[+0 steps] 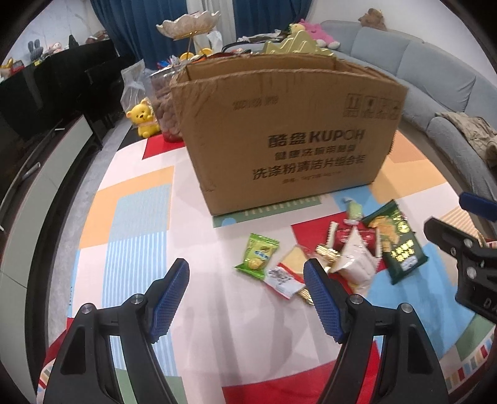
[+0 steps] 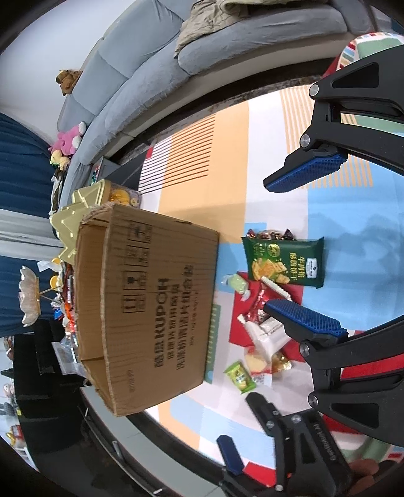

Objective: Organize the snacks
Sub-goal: 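Withdraw both tools from the box and lower them toward the remaining snacks, then grasp the small green candy with left tool while right grasps green cracker packet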

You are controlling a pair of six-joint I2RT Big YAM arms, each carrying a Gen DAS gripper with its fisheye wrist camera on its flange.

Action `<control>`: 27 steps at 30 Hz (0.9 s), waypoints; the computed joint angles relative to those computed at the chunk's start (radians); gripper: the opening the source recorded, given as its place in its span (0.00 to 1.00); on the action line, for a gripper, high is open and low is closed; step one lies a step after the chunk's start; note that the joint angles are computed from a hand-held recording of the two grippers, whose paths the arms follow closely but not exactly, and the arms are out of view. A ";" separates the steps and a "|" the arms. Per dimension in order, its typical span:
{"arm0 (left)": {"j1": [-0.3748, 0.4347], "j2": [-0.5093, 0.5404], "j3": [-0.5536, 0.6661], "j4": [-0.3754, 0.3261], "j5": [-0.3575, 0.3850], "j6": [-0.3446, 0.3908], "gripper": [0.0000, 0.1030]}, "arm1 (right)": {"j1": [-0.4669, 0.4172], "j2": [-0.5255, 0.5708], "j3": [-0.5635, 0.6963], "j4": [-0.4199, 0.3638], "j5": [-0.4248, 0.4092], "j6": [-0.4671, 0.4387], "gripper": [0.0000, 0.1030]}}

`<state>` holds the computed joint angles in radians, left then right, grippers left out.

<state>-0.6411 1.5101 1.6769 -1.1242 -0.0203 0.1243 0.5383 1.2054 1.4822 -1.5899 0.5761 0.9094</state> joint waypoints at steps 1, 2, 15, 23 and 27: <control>0.003 0.006 0.002 0.002 -0.002 0.001 0.73 | -0.001 0.003 -0.002 0.000 -0.003 0.000 0.70; 0.006 0.009 0.002 0.004 -0.001 0.003 0.73 | -0.003 0.005 -0.006 0.001 -0.007 0.002 0.70; 0.006 0.081 0.019 0.025 -0.021 0.064 0.73 | -0.051 0.025 -0.074 0.024 -0.083 0.012 0.70; 0.015 0.130 0.046 0.032 0.004 0.082 0.67 | -0.073 0.040 -0.102 0.045 -0.118 0.005 0.70; 0.018 0.150 0.059 0.032 0.015 0.085 0.64 | -0.084 0.039 -0.119 0.060 -0.131 0.003 0.69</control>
<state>-0.6230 1.6602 1.7360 -1.0922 -0.0055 0.2095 0.4545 1.2446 1.3632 -1.5297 0.4451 0.9123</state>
